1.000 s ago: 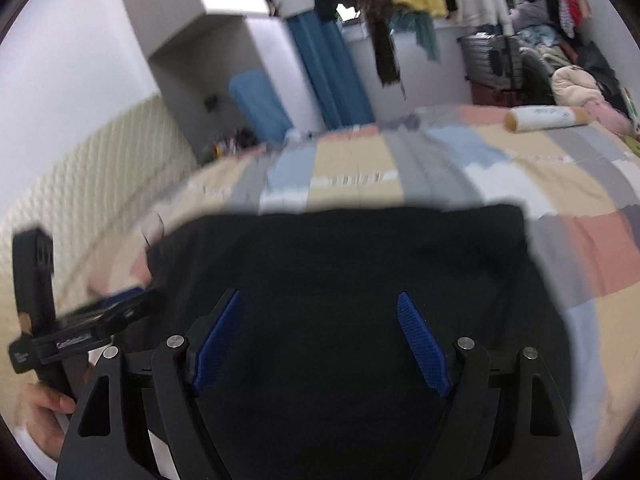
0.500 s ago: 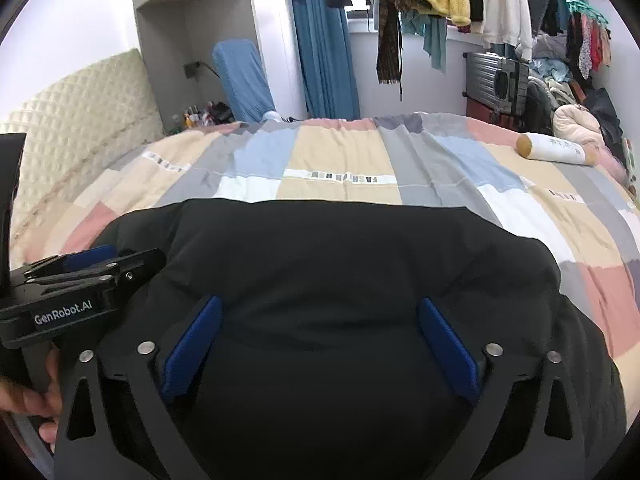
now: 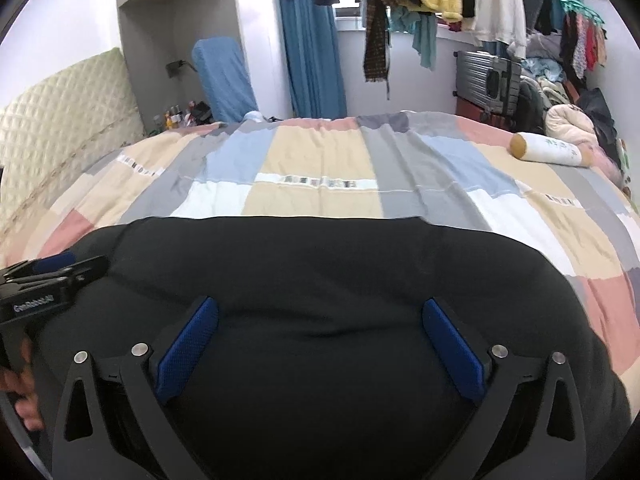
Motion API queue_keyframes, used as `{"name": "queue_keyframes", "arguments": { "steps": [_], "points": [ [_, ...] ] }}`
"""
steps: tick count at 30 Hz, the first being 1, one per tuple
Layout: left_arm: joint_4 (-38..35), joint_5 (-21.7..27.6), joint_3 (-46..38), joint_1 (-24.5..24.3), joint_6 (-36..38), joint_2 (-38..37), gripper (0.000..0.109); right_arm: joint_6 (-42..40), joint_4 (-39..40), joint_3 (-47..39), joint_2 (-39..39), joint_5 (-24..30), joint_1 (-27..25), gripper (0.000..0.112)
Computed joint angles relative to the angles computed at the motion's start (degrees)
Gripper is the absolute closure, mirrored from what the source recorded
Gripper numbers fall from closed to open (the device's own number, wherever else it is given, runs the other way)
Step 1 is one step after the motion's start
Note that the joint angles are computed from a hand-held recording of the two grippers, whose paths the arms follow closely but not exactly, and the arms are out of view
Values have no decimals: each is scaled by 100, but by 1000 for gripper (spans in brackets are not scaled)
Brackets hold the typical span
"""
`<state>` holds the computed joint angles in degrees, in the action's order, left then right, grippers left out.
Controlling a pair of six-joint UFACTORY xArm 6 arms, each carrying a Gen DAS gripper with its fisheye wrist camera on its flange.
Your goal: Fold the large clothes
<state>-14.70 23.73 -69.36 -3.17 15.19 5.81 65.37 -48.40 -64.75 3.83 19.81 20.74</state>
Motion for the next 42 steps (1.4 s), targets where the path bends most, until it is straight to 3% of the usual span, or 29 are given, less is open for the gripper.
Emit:
{"name": "queue_keyframes", "arguments": {
  "steps": [2, 6, 9, 12, 15, 18, 21, 24, 29, 34, 42],
  "points": [
    [113, -159, 162, 72, 15, -73, 26, 18, -71, 207, -153, -79, -104, 10],
    [-469, 8, 225, 228, 604, -117, 23, 64, -90, 566, -410, -181, -304, 10],
    [-549, -155, 400, 329, 771, -177, 20, 65, -225, 805, -611, -185, -454, 10],
    [-840, 159, 239, 459, 961, -104, 19, 62, -128, 1051, -747, -321, -672, 10],
    [-833, 143, 265, 562, 984, -120, 17, 51, -47, 1274, -916, -328, -838, 10],
    [-1288, 327, 349, 666, 1339, -245, 15, 22, 180, 1653, -1173, -600, -1015, 10],
    [-1005, 186, 526, 676, 1158, -435, 10, 267, 9, 1817, -1462, -432, -967, 10],
    [-868, 185, 637, 679, 1082, -632, 6, 267, -115, 1847, -1793, -11, -738, 10],
    [-971, 463, 872, 644, 1073, -1303, 6, 142, 147, 1818, -2265, 189, -466, 10],
    [-1139, 953, 891, 626, 1037, -2181, 6, 188, -19, 1514, -2841, 686, 117, 10],
    [-1068, 1549, 667, 652, 937, -3446, 6, 122, -535, 759, -3654, 1967, 1320, 10]
  ]
}}
